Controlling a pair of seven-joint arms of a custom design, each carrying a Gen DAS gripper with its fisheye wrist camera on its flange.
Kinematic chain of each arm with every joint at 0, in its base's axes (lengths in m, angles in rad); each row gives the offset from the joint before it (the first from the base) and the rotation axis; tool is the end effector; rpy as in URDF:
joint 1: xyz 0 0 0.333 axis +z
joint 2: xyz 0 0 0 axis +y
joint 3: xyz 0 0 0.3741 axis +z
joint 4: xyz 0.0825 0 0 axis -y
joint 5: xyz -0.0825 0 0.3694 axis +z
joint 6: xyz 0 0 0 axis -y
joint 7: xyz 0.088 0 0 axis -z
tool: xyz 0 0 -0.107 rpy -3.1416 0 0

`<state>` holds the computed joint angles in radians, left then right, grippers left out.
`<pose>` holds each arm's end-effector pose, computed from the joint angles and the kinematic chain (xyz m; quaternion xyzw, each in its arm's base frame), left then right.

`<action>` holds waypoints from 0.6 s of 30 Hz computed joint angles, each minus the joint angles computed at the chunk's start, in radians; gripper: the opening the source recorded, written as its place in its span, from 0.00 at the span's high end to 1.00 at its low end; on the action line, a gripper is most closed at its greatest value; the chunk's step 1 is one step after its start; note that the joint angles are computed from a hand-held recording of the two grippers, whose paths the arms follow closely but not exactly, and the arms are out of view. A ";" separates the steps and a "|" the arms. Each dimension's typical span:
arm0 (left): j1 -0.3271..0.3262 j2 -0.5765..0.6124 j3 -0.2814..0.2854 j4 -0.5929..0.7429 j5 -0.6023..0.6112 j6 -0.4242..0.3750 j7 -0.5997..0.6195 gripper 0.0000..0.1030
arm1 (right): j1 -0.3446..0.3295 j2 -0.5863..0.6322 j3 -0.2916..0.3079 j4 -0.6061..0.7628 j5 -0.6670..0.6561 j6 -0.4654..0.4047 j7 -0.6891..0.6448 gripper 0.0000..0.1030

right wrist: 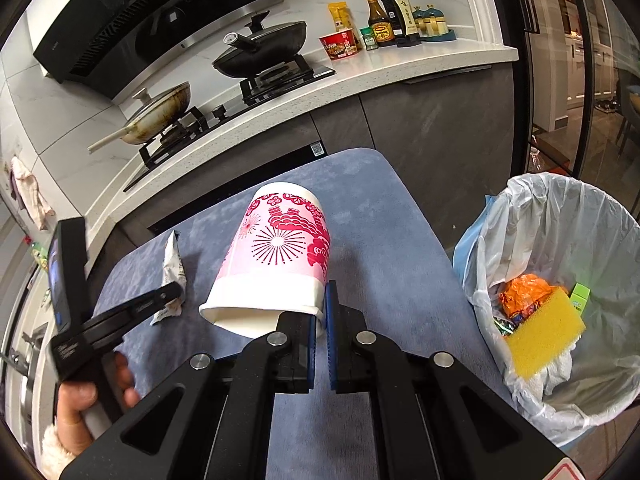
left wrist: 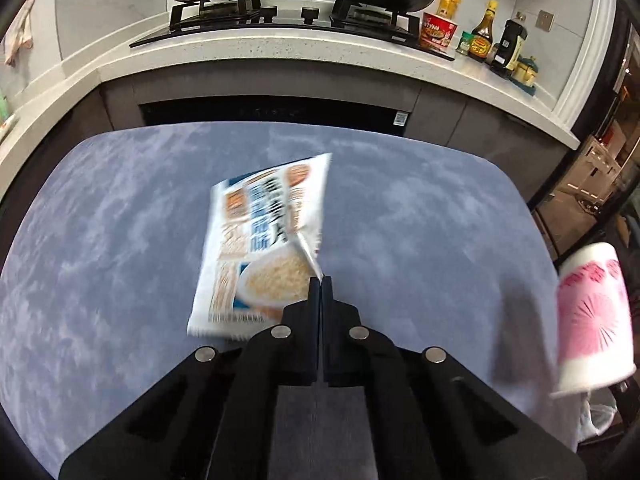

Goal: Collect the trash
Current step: 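Grasp the printed food packet with the left tool while the right tool holds the cup, then carry both tools over the bin and open them, dropping packet and cup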

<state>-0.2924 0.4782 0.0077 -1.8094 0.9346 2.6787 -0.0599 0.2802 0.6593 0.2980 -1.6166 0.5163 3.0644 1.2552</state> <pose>0.6569 -0.2190 0.3718 -0.8296 0.4529 -0.2179 0.2434 0.6843 0.3326 0.3891 -0.7221 0.5571 -0.0733 0.4035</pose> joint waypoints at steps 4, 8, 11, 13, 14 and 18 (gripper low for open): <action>-0.025 -0.074 -0.004 -0.083 0.049 0.019 -0.077 1.00 | -0.036 -0.036 0.039 -0.059 0.019 0.014 -0.028 0.96; -0.031 -0.131 -0.043 -0.138 0.070 0.018 -0.107 1.00 | -0.079 -0.084 0.083 -0.130 0.046 0.032 -0.071 0.96; -0.038 -0.162 -0.072 -0.163 0.074 0.010 -0.117 1.00 | -0.114 -0.120 0.117 -0.179 0.072 0.048 -0.107 0.96; -0.044 -0.176 -0.091 -0.170 0.070 -0.001 -0.121 1.00 | -0.150 -0.141 0.153 -0.210 0.096 0.058 -0.139 0.96; -0.048 -0.183 -0.098 -0.174 0.074 0.000 -0.124 1.00 | -0.166 -0.153 0.169 -0.227 0.110 0.063 -0.154 0.96; -0.065 -0.204 -0.123 -0.176 0.086 -0.016 -0.134 1.00 | -0.229 -0.191 0.226 -0.275 0.168 0.073 -0.217 0.96</action>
<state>-0.3579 0.2745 -0.1151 -1.9858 1.0207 2.6623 -0.1942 0.0515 0.4684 0.5242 -1.8919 0.6845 3.1378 1.0383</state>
